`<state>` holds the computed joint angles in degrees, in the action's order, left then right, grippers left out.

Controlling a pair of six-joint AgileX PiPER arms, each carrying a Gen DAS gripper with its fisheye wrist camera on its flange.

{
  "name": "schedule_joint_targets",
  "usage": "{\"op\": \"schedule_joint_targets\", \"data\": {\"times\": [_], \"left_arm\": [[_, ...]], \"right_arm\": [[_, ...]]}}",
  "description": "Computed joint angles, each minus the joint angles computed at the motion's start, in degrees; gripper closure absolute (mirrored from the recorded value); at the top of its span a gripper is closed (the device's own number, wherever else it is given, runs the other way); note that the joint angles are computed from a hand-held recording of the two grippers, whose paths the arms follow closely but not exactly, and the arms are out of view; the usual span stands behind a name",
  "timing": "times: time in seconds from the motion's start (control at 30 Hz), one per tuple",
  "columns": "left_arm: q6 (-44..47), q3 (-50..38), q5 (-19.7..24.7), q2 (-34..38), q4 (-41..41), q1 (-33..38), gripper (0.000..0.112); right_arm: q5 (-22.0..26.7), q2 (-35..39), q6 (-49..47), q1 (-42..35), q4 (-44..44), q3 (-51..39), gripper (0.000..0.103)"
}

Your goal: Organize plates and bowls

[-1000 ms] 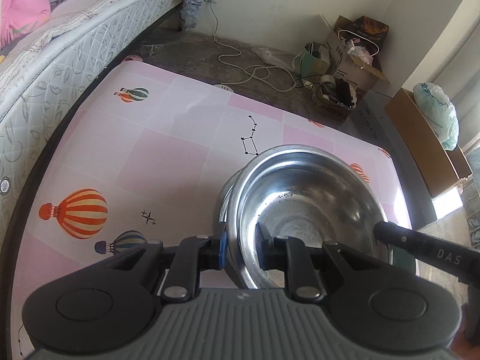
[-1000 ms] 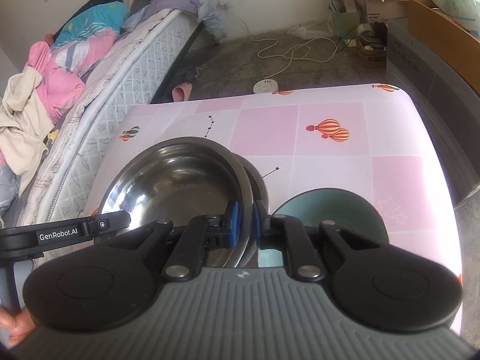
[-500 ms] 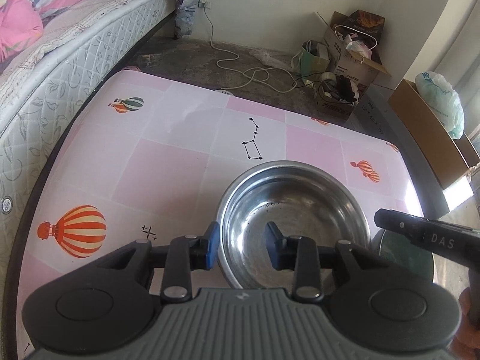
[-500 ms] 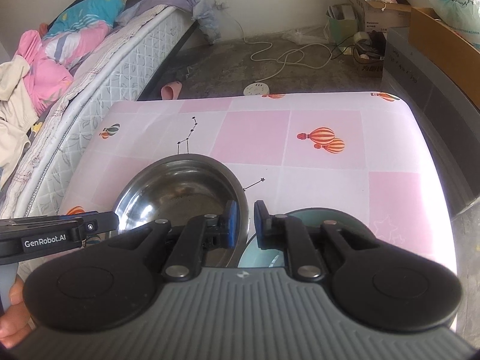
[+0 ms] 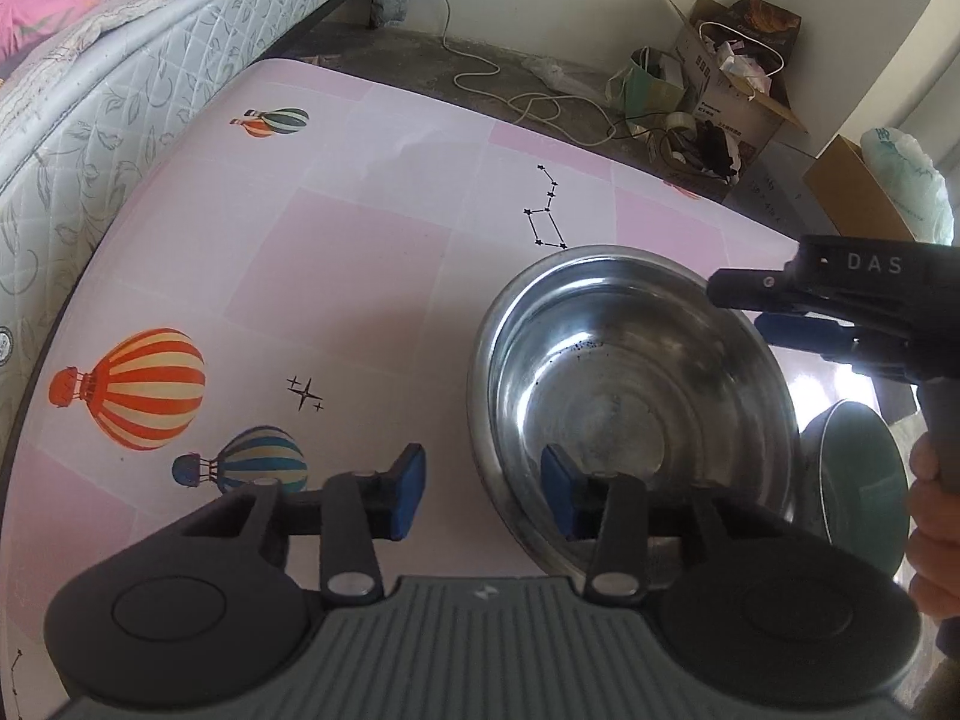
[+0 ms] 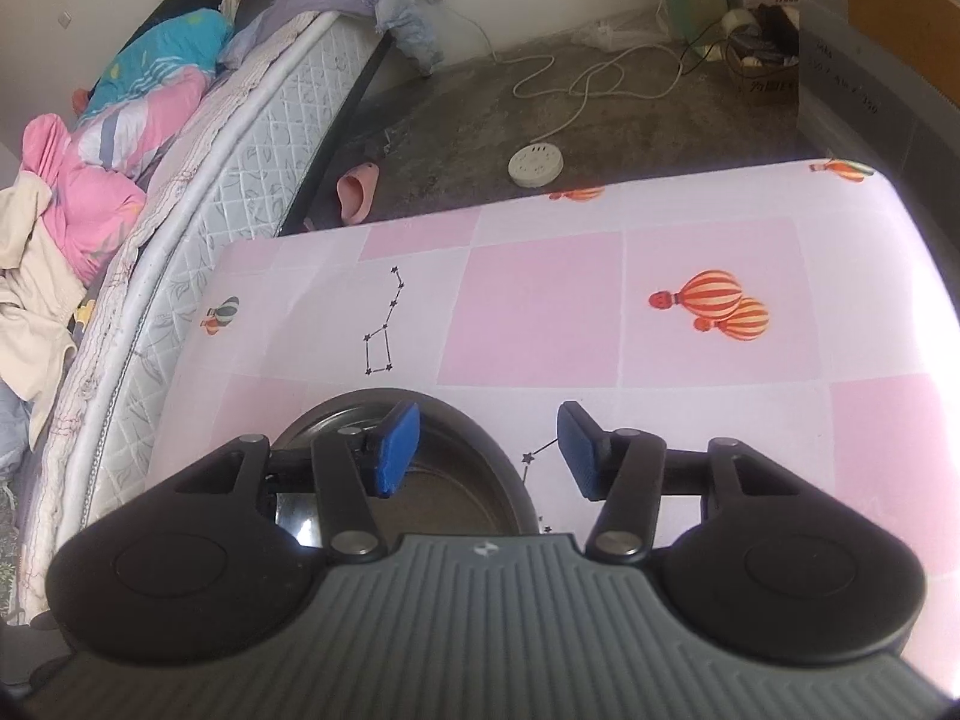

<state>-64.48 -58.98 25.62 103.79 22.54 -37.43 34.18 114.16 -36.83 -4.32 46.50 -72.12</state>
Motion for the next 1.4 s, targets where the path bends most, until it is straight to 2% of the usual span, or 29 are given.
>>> {"op": "schedule_joint_targets", "data": {"times": [0.03,0.1,0.23,0.37,0.53,0.63,0.7,0.77,0.87,0.97,1.13,1.27,1.4], "left_arm": [[1.3,-0.3,0.0,0.3,-1.4,0.3,0.085],[3.8,0.4,-1.6,0.3,-4.5,1.4,0.09],[1.4,1.2,0.1,-0.6,-1.6,1.1,0.09],[3.4,5.1,-0.6,-3.7,-3.9,2.5,0.091],[0.8,10.8,-0.8,-8.5,-1.3,2.6,0.089],[-1.8,12.9,0.5,-10.6,1.9,1.2,0.088],[-4.6,13.8,2.0,-11.8,4.8,-0.1,0.083],[-8.1,14.1,4.6,-13.2,7.9,-1.6,0.061],[-16.7,15.8,8.7,-16.8,15.9,-5.5,0.053],[-18.5,15.4,13.9,-19.9,18.3,-9.1,0.045],[-19.7,14.3,20.0,-23.5,19.4,-14.1,0.038],[-19.5,13.3,21.5,-24.3,19.0,-16.6,0.036],[-17.5,11.2,22.0,-24.0,16.8,-18.2,0.036]], "right_arm": [[0.8,1.0,1.5,0.9,-1.6,-1.3,0.053],[1.7,2.0,3.5,2.7,-3.8,-2.5,0.05],[0.3,0.5,4.9,6.5,-7.3,-0.9,0.048],[-0.1,-1.4,5.4,9.2,-8.8,1.5,0.048],[0.6,-4.5,2.8,11.1,-5.6,6.1,0.048],[0.2,-6.5,-0.1,11.6,-2.3,9.6,0.048],[-1.3,-8.0,-2.4,12.4,-0.1,11.9,0.048],[-4.2,-10.1,-3.6,13.3,1.3,14.6,0.049],[-6.8,-14.5,-7.2,13.0,5.4,18.4,0.049],[-5.3,-20.7,-11.8,9.8,9.5,22.2,0.048],[-0.2,-31.5,-13.7,3.7,9.1,27.0,0.046],[5.8,-39.1,-14.3,-3.1,7.7,30.4,0.046],[13.8,-43.9,-16.9,-12.3,7.3,32.6,0.046]]}}
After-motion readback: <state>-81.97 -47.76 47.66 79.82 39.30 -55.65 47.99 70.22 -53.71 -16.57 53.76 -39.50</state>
